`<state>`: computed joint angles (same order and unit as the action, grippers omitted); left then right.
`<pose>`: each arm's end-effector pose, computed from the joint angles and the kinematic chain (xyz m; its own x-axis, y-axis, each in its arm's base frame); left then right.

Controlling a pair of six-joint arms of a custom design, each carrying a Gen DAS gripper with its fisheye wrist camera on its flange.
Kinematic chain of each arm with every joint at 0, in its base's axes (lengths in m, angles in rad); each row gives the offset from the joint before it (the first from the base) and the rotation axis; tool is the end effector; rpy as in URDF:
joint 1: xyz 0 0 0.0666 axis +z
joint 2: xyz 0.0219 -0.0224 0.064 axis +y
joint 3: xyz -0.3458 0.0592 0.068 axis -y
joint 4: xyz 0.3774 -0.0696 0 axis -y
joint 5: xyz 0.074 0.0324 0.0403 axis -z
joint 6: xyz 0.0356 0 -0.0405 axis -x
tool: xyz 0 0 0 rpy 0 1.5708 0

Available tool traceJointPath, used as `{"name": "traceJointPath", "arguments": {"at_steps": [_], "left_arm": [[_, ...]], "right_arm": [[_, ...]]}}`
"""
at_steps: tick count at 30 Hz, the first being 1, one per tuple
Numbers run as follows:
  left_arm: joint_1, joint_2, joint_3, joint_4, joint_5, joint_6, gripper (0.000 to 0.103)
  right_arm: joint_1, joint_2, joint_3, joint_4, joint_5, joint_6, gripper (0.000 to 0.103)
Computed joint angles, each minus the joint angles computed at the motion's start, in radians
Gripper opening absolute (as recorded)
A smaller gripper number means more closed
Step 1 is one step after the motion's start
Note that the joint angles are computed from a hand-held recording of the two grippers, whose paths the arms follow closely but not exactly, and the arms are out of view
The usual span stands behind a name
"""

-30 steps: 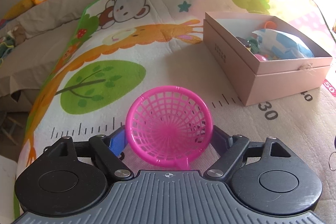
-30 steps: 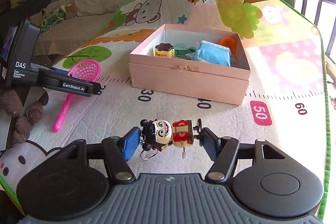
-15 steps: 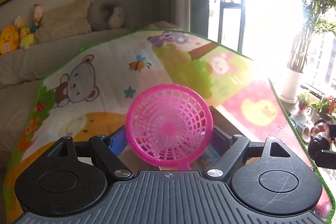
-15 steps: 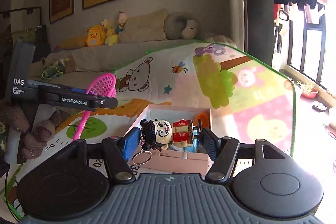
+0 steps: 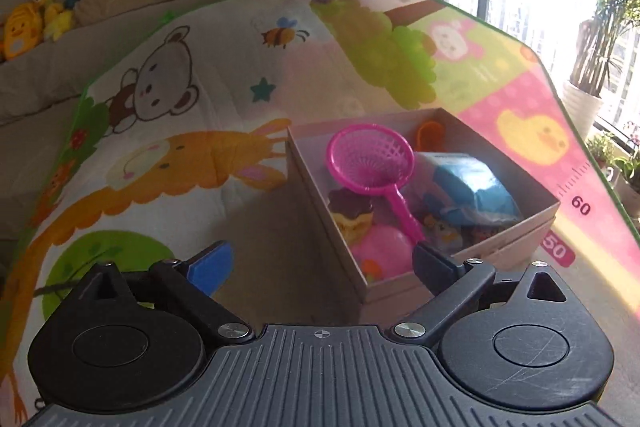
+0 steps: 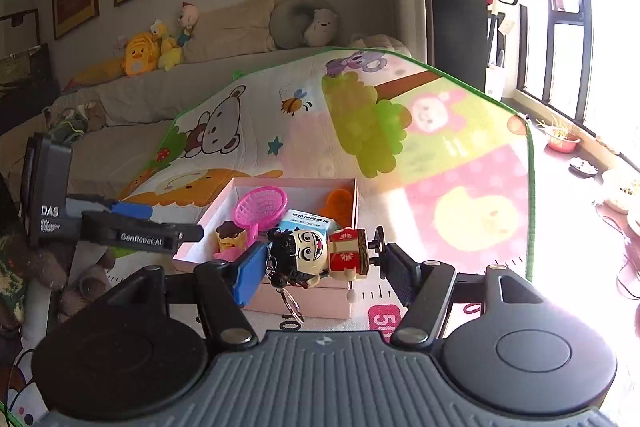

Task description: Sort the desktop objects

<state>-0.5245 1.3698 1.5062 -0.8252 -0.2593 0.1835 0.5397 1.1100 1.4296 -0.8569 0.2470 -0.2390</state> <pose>0.4172 -0.2313 0.4653 -0.5980 0.1422 -0.7888 0.2071 0.9781 0.0194 0.3311 0.1877 0.5334 -0.5019 -0.0331 -0.8643 -0.2051 0.9753 0.0818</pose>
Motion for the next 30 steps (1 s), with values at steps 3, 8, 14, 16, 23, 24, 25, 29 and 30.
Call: {"name": "traceJointPath", "arguments": {"at_steps": [3, 8, 14, 16, 23, 24, 25, 29, 30], "left_arm": [[-0.010, -0.062, -0.092, -0.015, -0.040, 0.026, 0.100], [-0.004, -0.134, -0.167, -0.038, -0.005, 0.094, 0.101], [0.011, -0.178, -0.207, -0.030, 0.000, 0.123, 0.103], [0.014, -0.171, -0.203, -0.039, 0.001, 0.142, 0.103], [0.017, -0.168, -0.209, -0.038, -0.010, 0.180, 0.103], [0.015, -0.164, -0.207, -0.037, -0.015, 0.186, 0.103], [0.013, -0.161, -0.205, -0.034, -0.020, 0.192, 0.103], [-0.002, -0.154, -0.211, -0.006, -0.048, 0.198, 0.103], [-0.006, -0.151, -0.211, -0.006, -0.054, 0.195, 0.103]], "right_arm": [[-0.006, 0.066, 0.062, -0.019, -0.059, -0.024, 0.064], [-0.002, 0.211, 0.221, -0.043, -0.115, -0.028, 0.064], [-0.024, 0.396, 0.436, -0.040, -0.006, 0.000, 0.064], [-0.047, 0.458, 0.493, -0.023, -0.010, -0.016, 0.064], [-0.089, 0.439, 0.433, 0.021, -0.116, -0.154, 0.083], [-0.087, 0.418, 0.405, 0.028, -0.108, -0.161, 0.085], [-0.082, 0.390, 0.368, 0.031, -0.094, -0.170, 0.085], [-0.053, 0.275, 0.205, 0.045, -0.083, -0.214, 0.096], [-0.039, 0.245, 0.157, 0.049, -0.076, -0.220, 0.099]]}}
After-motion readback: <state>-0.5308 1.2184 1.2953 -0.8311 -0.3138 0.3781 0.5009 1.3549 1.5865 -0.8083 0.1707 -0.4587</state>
